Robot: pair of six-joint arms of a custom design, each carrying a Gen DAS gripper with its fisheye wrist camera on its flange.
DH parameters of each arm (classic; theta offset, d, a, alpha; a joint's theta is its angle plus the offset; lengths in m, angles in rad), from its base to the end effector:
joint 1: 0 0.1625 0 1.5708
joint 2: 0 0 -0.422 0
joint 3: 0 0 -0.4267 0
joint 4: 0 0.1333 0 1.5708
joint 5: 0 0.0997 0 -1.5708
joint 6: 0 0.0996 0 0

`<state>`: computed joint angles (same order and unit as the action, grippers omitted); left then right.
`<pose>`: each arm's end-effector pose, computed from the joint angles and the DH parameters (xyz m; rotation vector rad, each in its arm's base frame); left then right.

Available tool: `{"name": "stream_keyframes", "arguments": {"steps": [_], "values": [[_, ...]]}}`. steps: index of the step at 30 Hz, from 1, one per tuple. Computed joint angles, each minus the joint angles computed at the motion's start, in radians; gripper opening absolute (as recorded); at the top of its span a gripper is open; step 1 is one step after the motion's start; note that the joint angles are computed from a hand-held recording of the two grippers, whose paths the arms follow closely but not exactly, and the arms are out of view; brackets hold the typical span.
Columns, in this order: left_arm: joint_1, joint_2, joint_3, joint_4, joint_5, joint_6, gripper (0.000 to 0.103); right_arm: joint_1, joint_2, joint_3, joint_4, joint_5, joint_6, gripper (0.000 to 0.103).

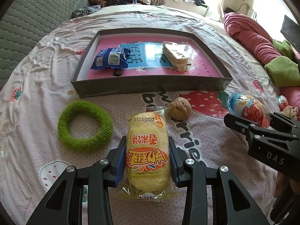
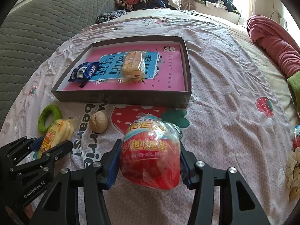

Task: Organize objects
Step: 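Lift both held snacks and carry them over the pink tray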

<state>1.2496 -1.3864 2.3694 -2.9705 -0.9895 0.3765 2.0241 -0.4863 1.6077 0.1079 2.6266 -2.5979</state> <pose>0.0398 -0.4758 0.1865 0.7077 2.4092 -0.5089 0.2525 -0.4119 -0.1042 -0.3187 -2.1763 0.9416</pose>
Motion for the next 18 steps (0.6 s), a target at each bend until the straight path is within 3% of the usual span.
{"name": "stream_keyframes", "arguments": {"steps": [18], "values": [[-0.062,-0.121,0.043,0.063,0.003,-0.027,0.041,0.082,0.024,-0.043,0.111,0.027,0.105,0.054]]}}
